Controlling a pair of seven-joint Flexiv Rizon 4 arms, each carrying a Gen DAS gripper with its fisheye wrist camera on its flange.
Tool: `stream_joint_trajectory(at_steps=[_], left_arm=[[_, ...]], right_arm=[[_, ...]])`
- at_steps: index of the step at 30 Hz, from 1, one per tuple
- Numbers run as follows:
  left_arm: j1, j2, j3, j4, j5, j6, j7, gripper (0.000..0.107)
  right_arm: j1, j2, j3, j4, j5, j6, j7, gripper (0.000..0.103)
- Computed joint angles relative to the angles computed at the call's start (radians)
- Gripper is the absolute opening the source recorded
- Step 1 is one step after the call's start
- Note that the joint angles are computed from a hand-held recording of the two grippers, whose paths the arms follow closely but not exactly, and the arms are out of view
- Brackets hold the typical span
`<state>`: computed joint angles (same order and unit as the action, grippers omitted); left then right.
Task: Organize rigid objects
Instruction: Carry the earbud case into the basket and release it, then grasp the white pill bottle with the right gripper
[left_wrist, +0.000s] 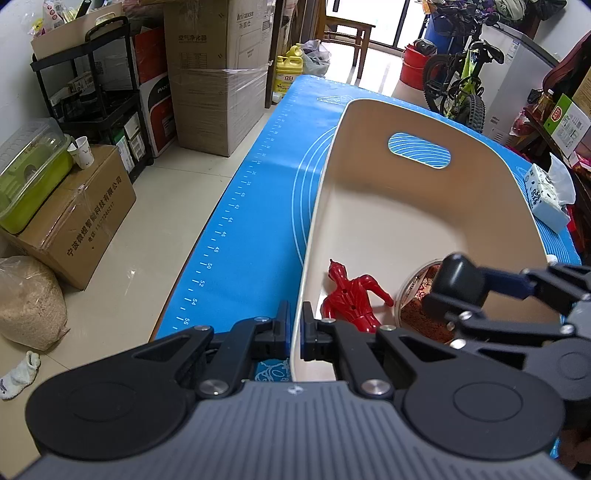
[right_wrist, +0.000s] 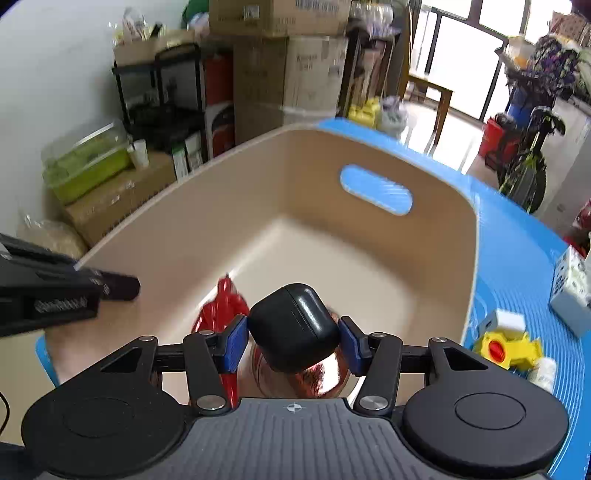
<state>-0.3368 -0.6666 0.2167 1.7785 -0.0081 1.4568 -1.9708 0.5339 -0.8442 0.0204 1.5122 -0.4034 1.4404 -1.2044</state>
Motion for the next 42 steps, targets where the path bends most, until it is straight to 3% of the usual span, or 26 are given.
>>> stream_joint_trajectory(at_steps=[4,13,22,26,30,32,42], left_arm=[[0.000,0.000,0.000,-0.001,0.001,-0.001,-0.001,0.006],[-0.005,-0.003,0.004,-0.006,0.005,-0.004,-0.006,0.006],[-0.006,-0.004,0.004,-0.009,0.009,-0.004,-0.011,0.006],[-0.009,-0.006,0.008,-0.012,0.010,-0.006,-0.014,0.006],[-0.007,-0.006,0.007,-0.012,0.011,-0.005,-0.015,0.006],[-0.009,-0.006,0.008,-0.012,0.012,-0.006,-0.016,0.006],[-0.005,-0.002,0.007,-0.009,0.014,-0.005,-0.015,0.006]], right_arm=[[-0.042,-0.009,0.068,-0.021,0.029,-0.061,-0.032,0.058],[-0.078,0.011,0.108,0.000,0.078,0.001,-0.075,0.074],[-0.030,0.103,-0.058,0.129,0.127,0.192,0.062,0.079],[0.039,0.118,-0.213,0.186,0.161,0.251,0.137,0.080],[0.153,0.088,-0.424,0.222,0.189,0.237,0.213,0.080],[0.185,0.064,-0.492,0.236,0.197,0.236,0.239,0.080],[0.138,-0.029,-0.521,0.200,0.165,0.169,0.352,0.080]])
